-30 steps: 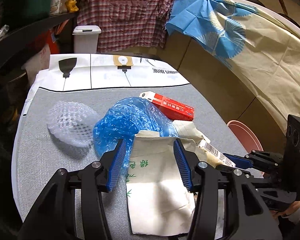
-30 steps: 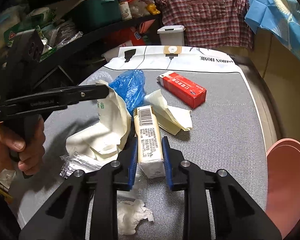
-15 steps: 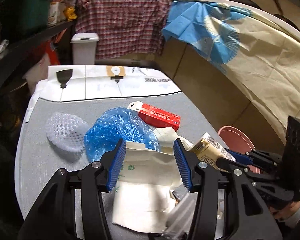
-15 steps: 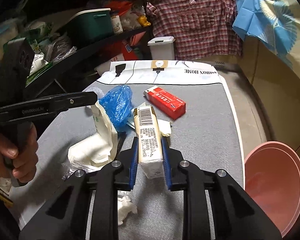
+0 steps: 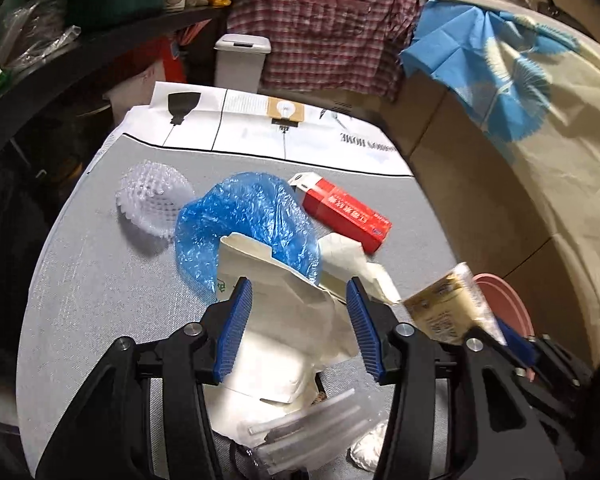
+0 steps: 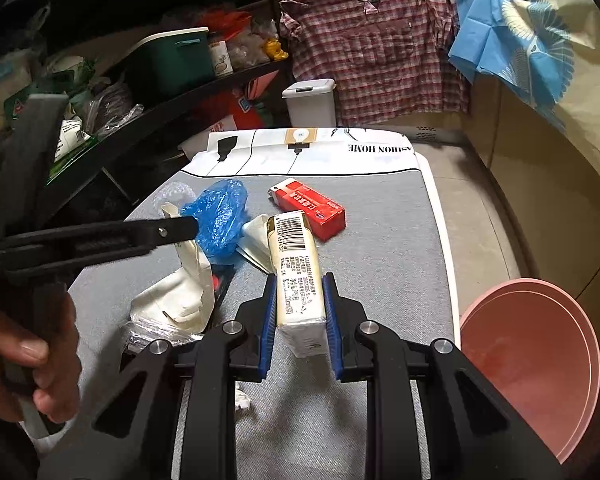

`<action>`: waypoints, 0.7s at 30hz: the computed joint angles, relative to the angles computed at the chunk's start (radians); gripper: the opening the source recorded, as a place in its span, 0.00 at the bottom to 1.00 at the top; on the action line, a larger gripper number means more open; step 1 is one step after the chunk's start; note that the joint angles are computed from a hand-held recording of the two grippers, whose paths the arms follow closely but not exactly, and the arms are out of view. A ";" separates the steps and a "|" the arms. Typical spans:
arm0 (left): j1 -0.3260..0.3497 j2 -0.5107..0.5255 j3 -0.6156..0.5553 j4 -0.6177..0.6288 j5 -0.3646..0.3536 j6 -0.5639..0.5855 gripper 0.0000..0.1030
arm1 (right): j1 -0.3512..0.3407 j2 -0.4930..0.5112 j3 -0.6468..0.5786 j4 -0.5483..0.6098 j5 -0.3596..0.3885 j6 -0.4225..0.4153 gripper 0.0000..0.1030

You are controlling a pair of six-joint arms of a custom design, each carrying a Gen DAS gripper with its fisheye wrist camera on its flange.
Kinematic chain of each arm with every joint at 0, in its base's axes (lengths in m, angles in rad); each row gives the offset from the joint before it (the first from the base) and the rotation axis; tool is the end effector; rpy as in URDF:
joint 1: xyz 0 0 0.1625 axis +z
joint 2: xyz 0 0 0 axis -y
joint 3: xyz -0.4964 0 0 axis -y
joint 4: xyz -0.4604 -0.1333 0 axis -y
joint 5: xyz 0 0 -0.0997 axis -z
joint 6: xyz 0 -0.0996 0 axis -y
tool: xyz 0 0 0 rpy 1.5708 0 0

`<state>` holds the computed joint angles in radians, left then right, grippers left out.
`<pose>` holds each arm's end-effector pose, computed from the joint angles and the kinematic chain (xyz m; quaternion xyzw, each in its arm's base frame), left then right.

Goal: Collect trash
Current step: 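Lift the white paper with the left tool while the right tool lifts the milk carton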

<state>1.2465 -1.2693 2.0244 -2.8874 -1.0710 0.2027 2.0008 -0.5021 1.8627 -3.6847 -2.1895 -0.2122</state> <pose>-0.0239 -0.6393 0.3001 0.1763 0.9167 -0.2824 0.2209 0.3436 -0.5679 -0.0398 0.1733 -0.8758 0.3790 0.2433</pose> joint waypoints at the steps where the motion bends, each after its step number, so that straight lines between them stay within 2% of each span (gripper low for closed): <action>1: 0.000 0.002 -0.002 0.006 0.005 -0.008 0.32 | 0.000 -0.002 0.003 -0.003 0.000 0.000 0.22; 3: 0.003 -0.001 -0.004 0.017 -0.008 -0.029 0.20 | 0.000 -0.008 0.009 -0.009 0.002 0.003 0.22; 7: -0.011 -0.012 0.013 -0.006 0.001 -0.019 0.14 | 0.003 -0.015 0.018 -0.018 0.005 0.006 0.22; 9: -0.022 -0.018 0.023 -0.015 0.016 -0.010 0.02 | 0.005 -0.017 0.021 -0.023 0.006 0.004 0.22; 21: -0.069 -0.086 0.081 -0.064 0.055 0.025 0.02 | 0.038 -0.036 0.051 -0.075 -0.009 -0.011 0.22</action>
<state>1.1773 -1.3551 2.1052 -2.9512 -1.0162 0.2282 2.0393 -0.5384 1.9141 -3.7593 -2.1988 -0.2233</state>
